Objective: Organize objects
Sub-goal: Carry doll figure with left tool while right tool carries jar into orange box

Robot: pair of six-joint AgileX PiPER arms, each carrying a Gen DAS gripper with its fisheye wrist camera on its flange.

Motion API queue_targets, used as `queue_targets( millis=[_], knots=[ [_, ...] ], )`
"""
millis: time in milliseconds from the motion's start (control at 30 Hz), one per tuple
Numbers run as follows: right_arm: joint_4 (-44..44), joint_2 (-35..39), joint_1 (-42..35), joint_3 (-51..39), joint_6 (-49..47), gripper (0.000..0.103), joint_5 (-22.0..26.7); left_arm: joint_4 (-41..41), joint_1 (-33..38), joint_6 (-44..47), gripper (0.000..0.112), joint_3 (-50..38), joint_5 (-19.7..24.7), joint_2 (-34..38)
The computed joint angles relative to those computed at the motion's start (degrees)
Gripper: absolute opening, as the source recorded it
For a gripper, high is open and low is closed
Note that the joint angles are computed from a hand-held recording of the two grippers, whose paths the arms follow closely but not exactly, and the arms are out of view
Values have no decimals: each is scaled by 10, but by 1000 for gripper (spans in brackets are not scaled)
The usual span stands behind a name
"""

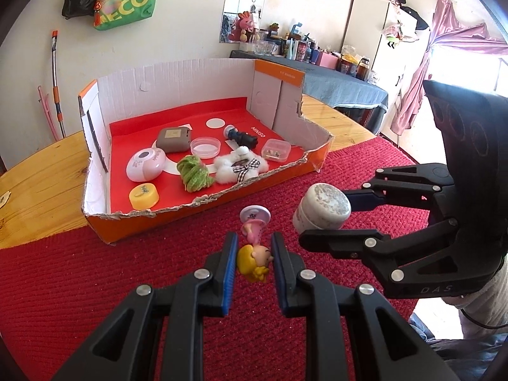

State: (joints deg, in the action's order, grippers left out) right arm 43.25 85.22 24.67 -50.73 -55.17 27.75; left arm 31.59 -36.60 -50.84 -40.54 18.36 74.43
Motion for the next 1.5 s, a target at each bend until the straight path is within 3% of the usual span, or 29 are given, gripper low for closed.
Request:
queue_targets(
  millis=[200, 433, 600, 833, 1067, 1367, 1500],
  knots=[
    [-2, -5, 0, 5, 1, 35, 0, 3, -4, -7, 22, 3, 3, -12],
    [-16, -17, 0, -1, 16, 35, 6, -47, 11, 43, 22, -12, 13, -32],
    [-51, -9, -5, -43, 54, 35, 25, -174, 56, 182, 22, -59, 13, -15],
    [-176, 58, -6, -167, 190, 35, 53, -397, 142, 429, 22, -192, 57, 71],
    [-338, 172, 6, -353, 355, 35, 116, -384, 182, 451, 22, -374, 139, 196],
    [-427, 321, 14, -575, 447, 35, 228, -411, 229, 478, 22, -592, 257, 362],
    [-453, 377, 20, -661, 473, 35, 276, -408, 236, 470, 22, -658, 289, 417]
  ],
)
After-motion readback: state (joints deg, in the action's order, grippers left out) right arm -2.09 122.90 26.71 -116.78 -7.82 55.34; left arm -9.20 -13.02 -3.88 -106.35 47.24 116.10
